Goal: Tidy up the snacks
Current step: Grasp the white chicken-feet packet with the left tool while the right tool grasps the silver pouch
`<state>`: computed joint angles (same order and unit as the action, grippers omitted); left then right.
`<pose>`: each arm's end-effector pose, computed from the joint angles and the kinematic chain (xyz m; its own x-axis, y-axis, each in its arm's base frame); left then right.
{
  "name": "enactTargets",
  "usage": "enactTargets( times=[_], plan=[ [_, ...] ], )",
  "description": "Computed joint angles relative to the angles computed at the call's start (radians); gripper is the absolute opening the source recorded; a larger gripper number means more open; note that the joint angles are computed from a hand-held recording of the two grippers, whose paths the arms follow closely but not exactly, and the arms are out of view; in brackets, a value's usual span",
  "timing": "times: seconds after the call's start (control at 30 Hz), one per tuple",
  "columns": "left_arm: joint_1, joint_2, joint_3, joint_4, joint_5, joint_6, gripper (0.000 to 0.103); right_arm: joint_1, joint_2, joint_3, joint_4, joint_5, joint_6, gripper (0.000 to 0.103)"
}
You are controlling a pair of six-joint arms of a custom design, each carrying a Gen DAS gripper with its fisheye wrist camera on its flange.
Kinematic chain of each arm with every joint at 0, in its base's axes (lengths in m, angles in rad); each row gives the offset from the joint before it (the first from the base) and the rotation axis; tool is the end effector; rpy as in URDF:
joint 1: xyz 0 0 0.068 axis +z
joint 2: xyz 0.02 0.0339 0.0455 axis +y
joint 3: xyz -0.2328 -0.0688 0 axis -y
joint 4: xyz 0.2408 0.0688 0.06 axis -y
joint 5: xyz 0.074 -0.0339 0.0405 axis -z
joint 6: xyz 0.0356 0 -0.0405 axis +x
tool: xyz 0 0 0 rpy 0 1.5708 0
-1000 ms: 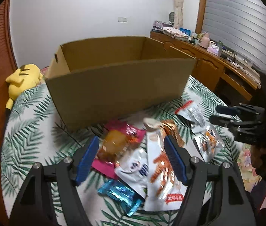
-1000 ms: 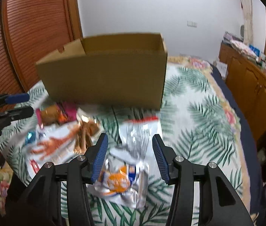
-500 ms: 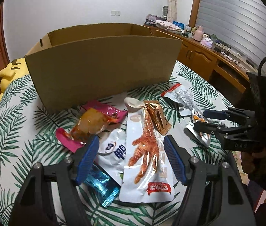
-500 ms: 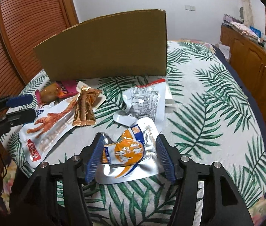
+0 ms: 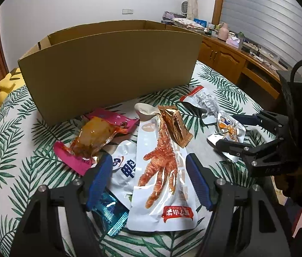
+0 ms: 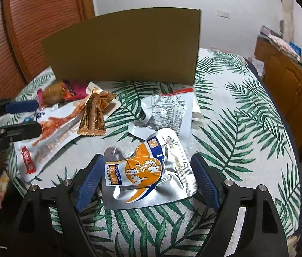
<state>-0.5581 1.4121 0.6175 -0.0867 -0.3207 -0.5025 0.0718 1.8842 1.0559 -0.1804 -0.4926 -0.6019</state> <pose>0.2293 -0.1299 0.1304 -0.7337 -0.0808 -0.6746 -0.0238 0.9954 -0.0932 0.3528 0.0423 0.1090 -0.5175 -0.5374 -0.6659 -0.7372 0.6751 0.0281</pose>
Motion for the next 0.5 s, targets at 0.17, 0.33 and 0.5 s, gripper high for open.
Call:
enactTargets(
  times=[0.17,0.33,0.5],
  plan=[
    [-0.001,0.013,0.008,-0.001,-0.002,-0.01,0.071,0.017,-0.008,-0.027,0.036,0.033,-0.016,0.087],
    [-0.002,0.033,0.029,-0.01,0.0,-0.003,0.071,0.008,-0.013,-0.038,0.041,0.025,-0.033,0.084],
    [0.001,0.072,0.079,-0.023,0.02,0.028,0.066,0.003,-0.025,-0.052,0.041,0.016,-0.047,0.084]
  ],
)
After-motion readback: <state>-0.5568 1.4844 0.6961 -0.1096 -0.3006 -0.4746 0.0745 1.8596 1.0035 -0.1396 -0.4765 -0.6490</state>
